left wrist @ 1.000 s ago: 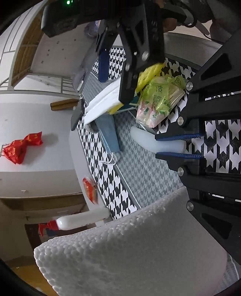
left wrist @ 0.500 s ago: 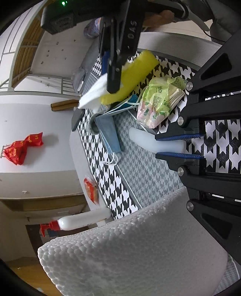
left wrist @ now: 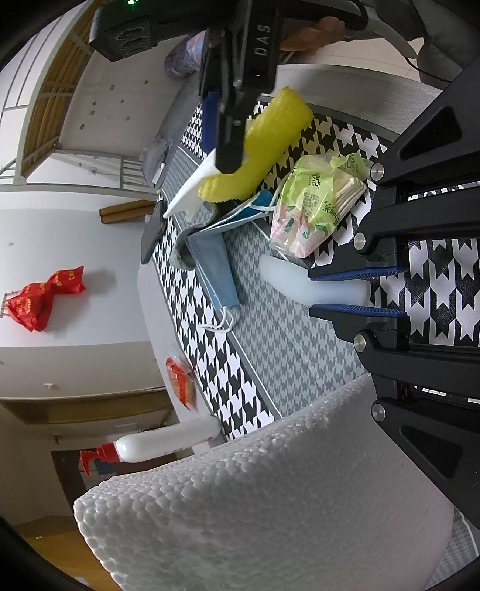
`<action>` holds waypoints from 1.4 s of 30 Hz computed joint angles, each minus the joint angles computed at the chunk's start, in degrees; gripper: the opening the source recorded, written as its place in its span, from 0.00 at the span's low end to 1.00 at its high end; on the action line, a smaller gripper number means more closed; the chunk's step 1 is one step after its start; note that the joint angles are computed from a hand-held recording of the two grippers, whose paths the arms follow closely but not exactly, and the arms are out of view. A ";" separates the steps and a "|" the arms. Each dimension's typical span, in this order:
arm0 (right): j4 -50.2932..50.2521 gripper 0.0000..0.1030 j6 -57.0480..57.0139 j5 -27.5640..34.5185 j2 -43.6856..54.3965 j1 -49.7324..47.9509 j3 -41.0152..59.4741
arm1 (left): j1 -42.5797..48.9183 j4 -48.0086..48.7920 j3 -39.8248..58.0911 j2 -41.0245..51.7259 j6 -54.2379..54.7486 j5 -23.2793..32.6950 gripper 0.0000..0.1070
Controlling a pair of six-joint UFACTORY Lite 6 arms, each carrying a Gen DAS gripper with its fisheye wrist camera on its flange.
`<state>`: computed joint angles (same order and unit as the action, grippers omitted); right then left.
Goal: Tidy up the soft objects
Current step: 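Grasp the folded white towel with the right gripper while the left gripper holds the foam stick, then lift the white towel with the right gripper while the left gripper lifts the foam stick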
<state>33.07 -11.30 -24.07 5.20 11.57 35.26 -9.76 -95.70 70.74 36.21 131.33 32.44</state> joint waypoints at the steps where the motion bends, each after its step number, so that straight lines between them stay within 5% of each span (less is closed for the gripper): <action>1: -0.31 0.56 0.13 0.09 -0.26 -0.15 0.03 | -0.01 0.05 0.06 0.05 -0.12 -0.01 0.13; 17: -21.16 0.56 22.23 -0.19 -3.43 -11.11 -2.44 | -0.25 0.89 1.14 0.95 -1.31 -0.20 0.14; 22: -5.36 0.56 6.68 0.14 -7.27 -11.40 -2.87 | -0.31 0.01 0.74 0.76 0.05 -0.04 0.14; 27: 3.91 0.56 -4.58 4.42 1.60 -12.10 4.92 | -0.19 0.41 0.85 0.78 -0.68 -0.16 0.14; 42: 1.52 0.56 -2.56 2.40 6.07 -7.96 1.13 | -0.33 1.14 1.49 1.11 -1.55 -0.52 0.14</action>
